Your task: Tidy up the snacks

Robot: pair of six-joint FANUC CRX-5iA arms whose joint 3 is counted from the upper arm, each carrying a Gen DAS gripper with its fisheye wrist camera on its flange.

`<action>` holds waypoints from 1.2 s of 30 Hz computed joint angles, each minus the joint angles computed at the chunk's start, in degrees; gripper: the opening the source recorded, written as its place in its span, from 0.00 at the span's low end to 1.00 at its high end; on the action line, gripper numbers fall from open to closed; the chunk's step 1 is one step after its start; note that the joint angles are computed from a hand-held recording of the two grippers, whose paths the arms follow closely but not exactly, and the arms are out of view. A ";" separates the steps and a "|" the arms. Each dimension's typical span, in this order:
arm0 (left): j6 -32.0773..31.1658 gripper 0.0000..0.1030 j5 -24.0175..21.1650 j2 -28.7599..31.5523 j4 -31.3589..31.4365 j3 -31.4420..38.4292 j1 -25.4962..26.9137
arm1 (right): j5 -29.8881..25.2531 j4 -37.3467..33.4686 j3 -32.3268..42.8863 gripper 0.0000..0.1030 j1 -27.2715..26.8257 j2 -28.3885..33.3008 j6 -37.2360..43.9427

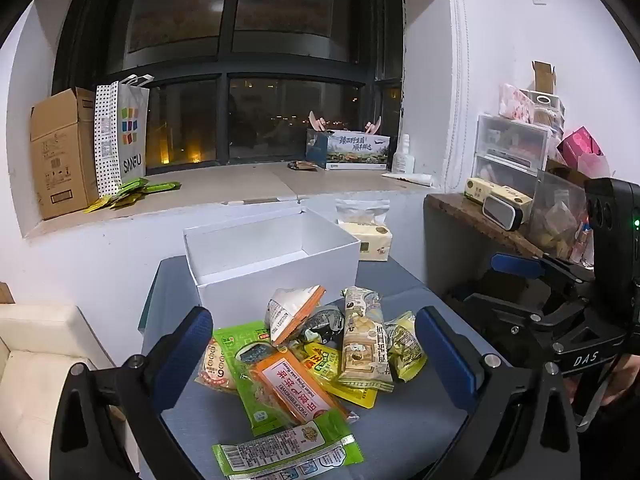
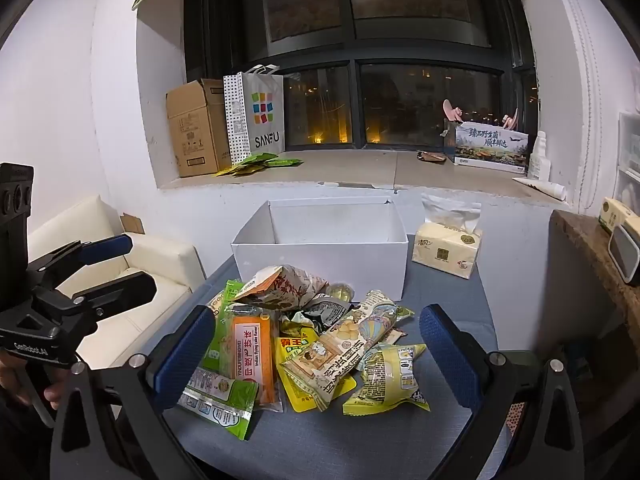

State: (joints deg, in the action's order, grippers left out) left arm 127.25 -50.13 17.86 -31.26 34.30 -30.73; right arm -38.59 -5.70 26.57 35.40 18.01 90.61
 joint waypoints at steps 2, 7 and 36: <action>-0.13 1.00 0.10 0.07 0.26 -0.02 0.05 | 0.31 0.02 -0.25 1.00 0.05 -0.17 0.10; -0.25 1.00 0.75 -0.48 1.07 -0.69 0.50 | 0.09 -0.14 -0.17 1.00 0.08 -0.21 0.34; 0.89 1.00 0.97 -0.96 -0.71 -0.90 -0.51 | 2.13 0.26 -1.54 1.00 0.27 -1.14 0.72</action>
State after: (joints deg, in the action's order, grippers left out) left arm 128.14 -49.16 16.90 -31.97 33.40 -31.25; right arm -36.46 -5.44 25.03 35.66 16.87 91.33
